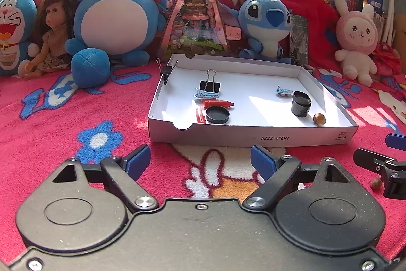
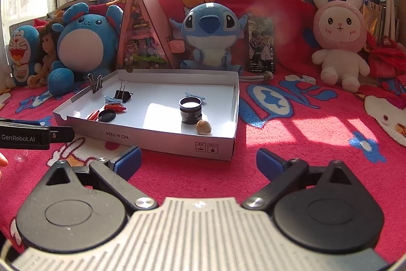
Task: Organize rigid objects
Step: 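Lift both tools out toward the clear plastic cup and another nut, then grasp the clear plastic cup with the left tool while the right tool grasps a brown nut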
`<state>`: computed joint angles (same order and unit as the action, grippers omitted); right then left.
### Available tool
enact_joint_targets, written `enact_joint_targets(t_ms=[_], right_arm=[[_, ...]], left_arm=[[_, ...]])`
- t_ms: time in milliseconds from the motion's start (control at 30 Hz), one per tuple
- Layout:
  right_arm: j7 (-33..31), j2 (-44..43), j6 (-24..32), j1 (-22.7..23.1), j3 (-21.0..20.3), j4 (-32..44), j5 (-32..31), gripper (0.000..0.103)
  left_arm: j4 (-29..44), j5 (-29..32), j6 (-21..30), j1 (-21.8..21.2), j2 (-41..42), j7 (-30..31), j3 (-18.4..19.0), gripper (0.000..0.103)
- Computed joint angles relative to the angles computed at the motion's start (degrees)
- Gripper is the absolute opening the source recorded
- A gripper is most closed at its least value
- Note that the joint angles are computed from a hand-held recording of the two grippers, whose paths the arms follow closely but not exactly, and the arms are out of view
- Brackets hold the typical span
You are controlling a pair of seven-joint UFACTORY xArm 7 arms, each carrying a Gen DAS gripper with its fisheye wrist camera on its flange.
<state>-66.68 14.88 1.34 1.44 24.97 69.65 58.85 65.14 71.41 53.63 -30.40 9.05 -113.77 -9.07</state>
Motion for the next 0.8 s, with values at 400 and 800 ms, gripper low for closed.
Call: enact_joint_targets(t_ms=[400,800], right_arm=[[-14.33,-3.32,-3.00,-0.24,0.59,-5.22,15.58,0.101],[-29.06,-4.77,-4.63,5.54,-4.91,-5.57,32.83,0.087]], left_arm=[[-3.30,-1.32,7.16,-2.83,-1.71,-0.60,-2.56,0.084],[-3.68,-3.04,17.19,-5.45,-0.78,-4.99,-3.72,0.086]])
